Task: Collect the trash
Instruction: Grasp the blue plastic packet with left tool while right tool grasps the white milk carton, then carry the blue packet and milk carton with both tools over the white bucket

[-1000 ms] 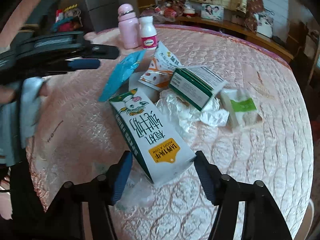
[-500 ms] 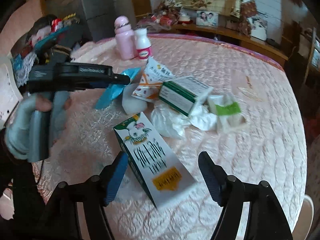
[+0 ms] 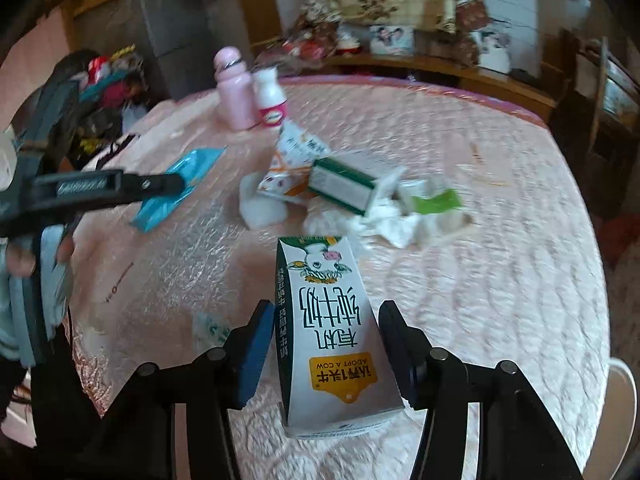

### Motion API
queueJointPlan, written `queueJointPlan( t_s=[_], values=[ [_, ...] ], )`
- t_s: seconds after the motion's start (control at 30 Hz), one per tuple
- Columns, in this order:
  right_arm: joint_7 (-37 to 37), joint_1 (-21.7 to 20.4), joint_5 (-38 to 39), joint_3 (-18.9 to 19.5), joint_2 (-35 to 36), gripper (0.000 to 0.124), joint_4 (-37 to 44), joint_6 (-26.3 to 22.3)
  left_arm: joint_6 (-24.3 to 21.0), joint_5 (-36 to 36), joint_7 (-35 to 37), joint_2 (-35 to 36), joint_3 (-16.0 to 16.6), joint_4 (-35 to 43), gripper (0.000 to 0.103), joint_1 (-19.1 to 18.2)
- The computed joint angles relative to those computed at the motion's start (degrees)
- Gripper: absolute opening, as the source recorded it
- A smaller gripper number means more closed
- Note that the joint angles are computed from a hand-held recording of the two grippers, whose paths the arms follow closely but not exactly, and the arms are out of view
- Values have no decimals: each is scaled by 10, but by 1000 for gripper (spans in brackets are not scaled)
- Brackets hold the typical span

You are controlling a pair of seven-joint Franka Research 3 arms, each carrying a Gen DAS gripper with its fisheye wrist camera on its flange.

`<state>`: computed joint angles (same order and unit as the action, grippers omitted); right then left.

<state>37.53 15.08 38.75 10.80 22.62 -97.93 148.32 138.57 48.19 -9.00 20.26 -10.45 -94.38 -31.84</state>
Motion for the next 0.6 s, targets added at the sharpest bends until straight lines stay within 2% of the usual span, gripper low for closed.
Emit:
queueJointPlan(
  t_s=[0.07, 0.17, 0.3, 0.6],
  values=[
    [-6, -8, 14, 0, -20, 52, -24, 10, -11, 9, 9, 11, -2, 22, 34, -10],
    [14, -3, -9, -17, -37, 52, -49, 14, -13, 6, 27, 31, -4, 53, 34, -20],
    [39, -4, -35, -31, -47, 52, -66, -9, -26, -4, 51, 55, 0, 88, 34, -36],
    [117, 18, -116, -41, -11, 53, -30, -5, -64, -25, 96, 98, 12, 159, 34, -70]
  ],
)
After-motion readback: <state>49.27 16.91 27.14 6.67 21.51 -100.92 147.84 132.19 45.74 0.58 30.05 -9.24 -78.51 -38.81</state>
